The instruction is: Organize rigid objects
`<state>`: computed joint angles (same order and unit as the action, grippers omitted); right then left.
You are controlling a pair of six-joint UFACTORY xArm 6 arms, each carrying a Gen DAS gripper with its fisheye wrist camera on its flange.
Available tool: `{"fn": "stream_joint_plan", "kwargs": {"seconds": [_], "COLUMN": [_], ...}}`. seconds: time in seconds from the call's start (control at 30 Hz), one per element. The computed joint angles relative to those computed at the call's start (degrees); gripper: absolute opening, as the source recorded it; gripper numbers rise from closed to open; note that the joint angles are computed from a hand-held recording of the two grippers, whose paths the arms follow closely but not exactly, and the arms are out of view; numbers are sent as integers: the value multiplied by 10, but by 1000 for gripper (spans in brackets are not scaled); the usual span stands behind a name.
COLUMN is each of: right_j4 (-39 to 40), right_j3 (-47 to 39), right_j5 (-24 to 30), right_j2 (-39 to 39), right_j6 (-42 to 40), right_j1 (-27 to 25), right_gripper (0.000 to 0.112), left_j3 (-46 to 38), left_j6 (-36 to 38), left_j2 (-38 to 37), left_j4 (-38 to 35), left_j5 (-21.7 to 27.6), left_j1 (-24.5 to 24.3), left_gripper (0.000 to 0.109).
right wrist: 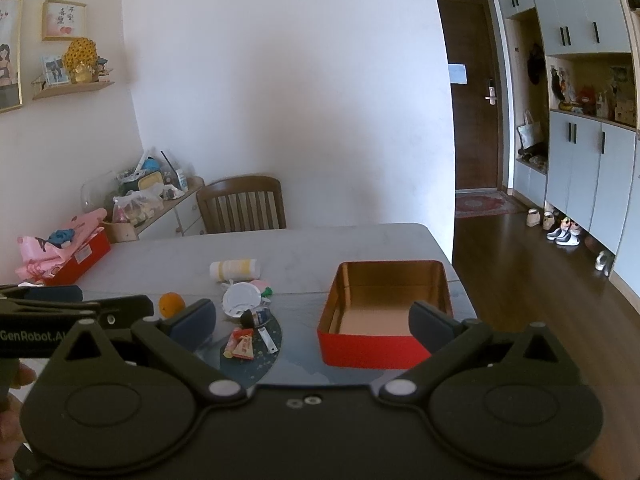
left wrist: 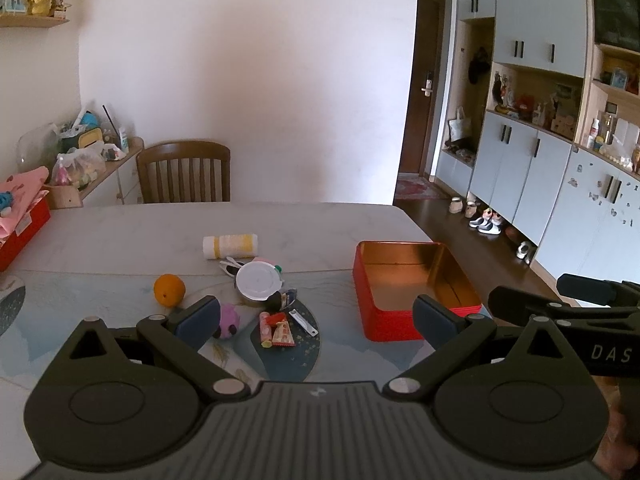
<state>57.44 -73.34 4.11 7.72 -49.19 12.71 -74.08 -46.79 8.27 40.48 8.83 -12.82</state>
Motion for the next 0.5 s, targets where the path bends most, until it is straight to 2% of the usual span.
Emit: {"fn": "stream_joint_plan", "kwargs": {"seconds": [0.33,0.5], "right_j4": [2,-39], "right_j3": [-14,-24], "right_j5": [-3,1], "right_j2": [13,26], "right_j6": [-8,27], "right_j1": [3,6], "right_gripper": [103,103], "left_j3": [-4,3], "left_j6": [-24,5], "left_j2": [3,5], "left_j4": [23,-23], "left_j5": [-1,-18], "left_j1": [6,16], "left_gripper": [103,103]}}
